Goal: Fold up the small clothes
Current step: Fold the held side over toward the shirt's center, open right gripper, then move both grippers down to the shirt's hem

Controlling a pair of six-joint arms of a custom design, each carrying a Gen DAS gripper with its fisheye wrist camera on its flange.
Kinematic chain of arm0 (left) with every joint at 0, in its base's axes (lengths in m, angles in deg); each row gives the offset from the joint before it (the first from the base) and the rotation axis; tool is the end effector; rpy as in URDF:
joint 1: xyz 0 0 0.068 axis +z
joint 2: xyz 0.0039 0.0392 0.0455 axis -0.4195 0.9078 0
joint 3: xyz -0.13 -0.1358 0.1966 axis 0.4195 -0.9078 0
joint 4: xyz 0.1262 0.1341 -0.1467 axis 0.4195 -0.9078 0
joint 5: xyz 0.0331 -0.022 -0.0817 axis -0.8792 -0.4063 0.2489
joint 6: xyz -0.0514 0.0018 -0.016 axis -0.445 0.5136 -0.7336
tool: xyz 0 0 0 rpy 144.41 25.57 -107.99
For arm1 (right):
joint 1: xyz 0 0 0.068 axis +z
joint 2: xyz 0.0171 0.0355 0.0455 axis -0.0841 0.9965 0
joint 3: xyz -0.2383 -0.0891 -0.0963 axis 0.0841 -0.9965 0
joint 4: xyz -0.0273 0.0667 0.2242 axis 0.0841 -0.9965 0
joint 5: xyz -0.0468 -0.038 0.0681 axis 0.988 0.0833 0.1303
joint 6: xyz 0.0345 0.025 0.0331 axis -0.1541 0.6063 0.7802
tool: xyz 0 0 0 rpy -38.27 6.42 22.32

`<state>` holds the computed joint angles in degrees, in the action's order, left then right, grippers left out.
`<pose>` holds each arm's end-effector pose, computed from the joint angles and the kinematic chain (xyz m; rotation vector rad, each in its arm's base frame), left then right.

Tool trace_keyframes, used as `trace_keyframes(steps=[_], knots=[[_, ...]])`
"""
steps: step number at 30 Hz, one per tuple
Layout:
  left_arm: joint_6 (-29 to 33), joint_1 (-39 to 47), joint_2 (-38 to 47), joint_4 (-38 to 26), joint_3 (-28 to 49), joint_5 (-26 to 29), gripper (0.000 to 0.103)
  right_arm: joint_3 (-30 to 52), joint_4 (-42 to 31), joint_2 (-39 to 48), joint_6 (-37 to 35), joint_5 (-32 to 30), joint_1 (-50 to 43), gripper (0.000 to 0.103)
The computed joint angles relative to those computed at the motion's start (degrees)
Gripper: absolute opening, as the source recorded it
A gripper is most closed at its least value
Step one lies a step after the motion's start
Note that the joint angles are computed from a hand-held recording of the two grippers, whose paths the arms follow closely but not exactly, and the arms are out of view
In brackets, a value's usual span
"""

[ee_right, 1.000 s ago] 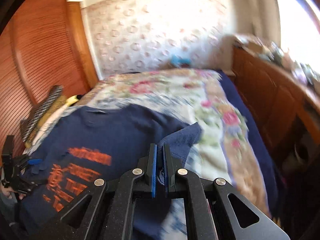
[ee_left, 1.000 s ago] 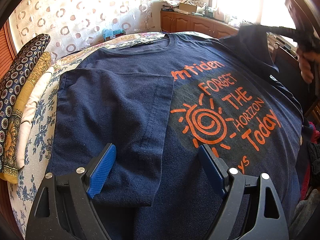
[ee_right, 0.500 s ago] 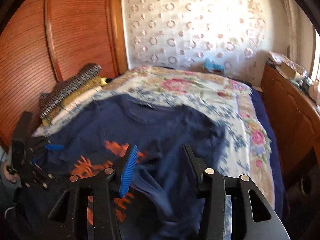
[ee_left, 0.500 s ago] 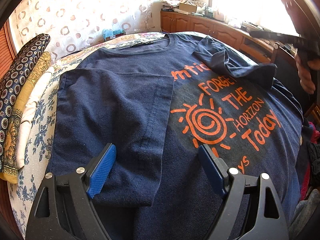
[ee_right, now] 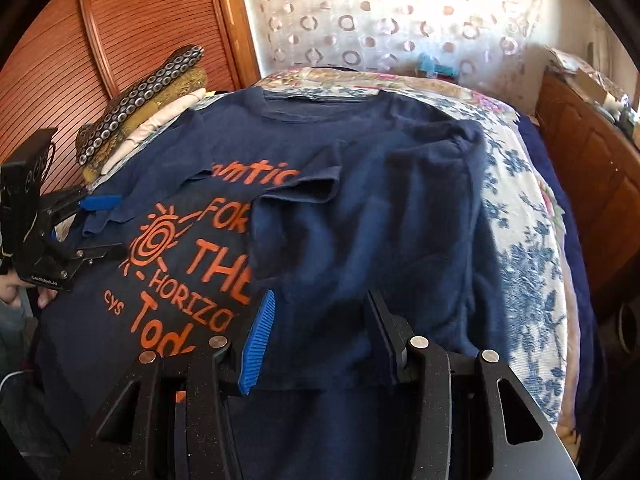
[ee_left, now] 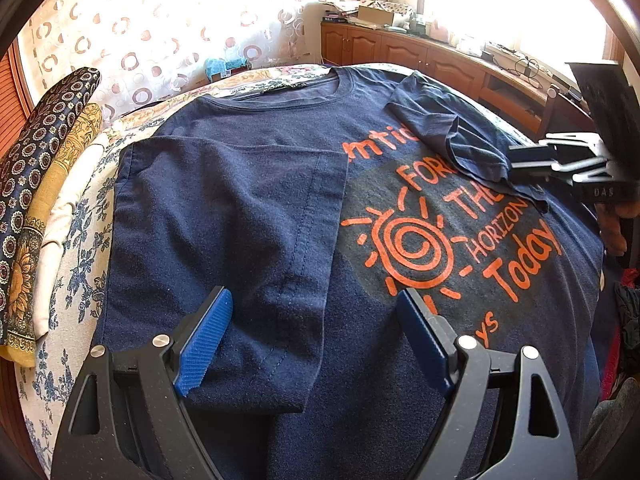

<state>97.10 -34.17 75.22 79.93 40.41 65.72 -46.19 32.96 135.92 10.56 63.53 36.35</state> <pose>0.2701 -0.0596 0.0236 1.1076 2.2458 -0.3788 0.1668 0.1256 0.0449 0.0137 2.3590 0.0688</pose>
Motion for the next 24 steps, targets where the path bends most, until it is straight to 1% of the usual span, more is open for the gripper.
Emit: trace_keyframes(steps=[2,4,6,10,12,14,17,18,21,24], knots=[[0.07,0.08,0.02,0.07,-0.06,0.05,0.085,0.07,0.13,-2.04,-0.53,-0.15,-1.28,0.048],[0.02,0.08,-0.04,-0.14,0.07,0.08,0.085,1.31,1.09,-2.09,-1.72,-1.46,-4.12,0.048],[-0.05,0.34,-0.03,-0.28,0.12,0.42,0.085,4.20,0.85,-1.08,-3.47,-5.90,-8.81,0.048],[-0.55,0.38,-0.13,-0.28,0.15,0.40,0.085,13.73,-7.24,2.39,-2.97,-11.20,-14.12,0.048],[-0.68,0.34,-0.16,-0.22,0.13,0.35,0.085,18.11,-9.35,4.42,-2.98,-12.45,-15.09,0.048],[-0.85,0.16,-0.07,0.11,0.03,0.09,0.085,20.94,-8.63,5.50,-4.32,-15.71,-15.43,0.048],[-0.74,0.02,-0.25,0.80,-0.59,-0.39,0.085,22.87,-4.34,6.92,-6.09,-22.05,-15.44,0.048],[-0.82,-0.05,-0.08,0.62,-0.22,-0.44,0.085,23.51,-4.21,6.99,-6.61,-22.27,-15.10,0.048],[-0.86,-0.08,-0.03,0.64,-0.17,-0.44,0.085,25.11,-6.00,7.26,-7.75,-19.87,-14.20,0.048],[-1.01,0.23,-0.07,0.23,0.16,-0.07,0.085,25.35,-9.17,6.37,-8.02,-15.50,-12.98,0.048]])
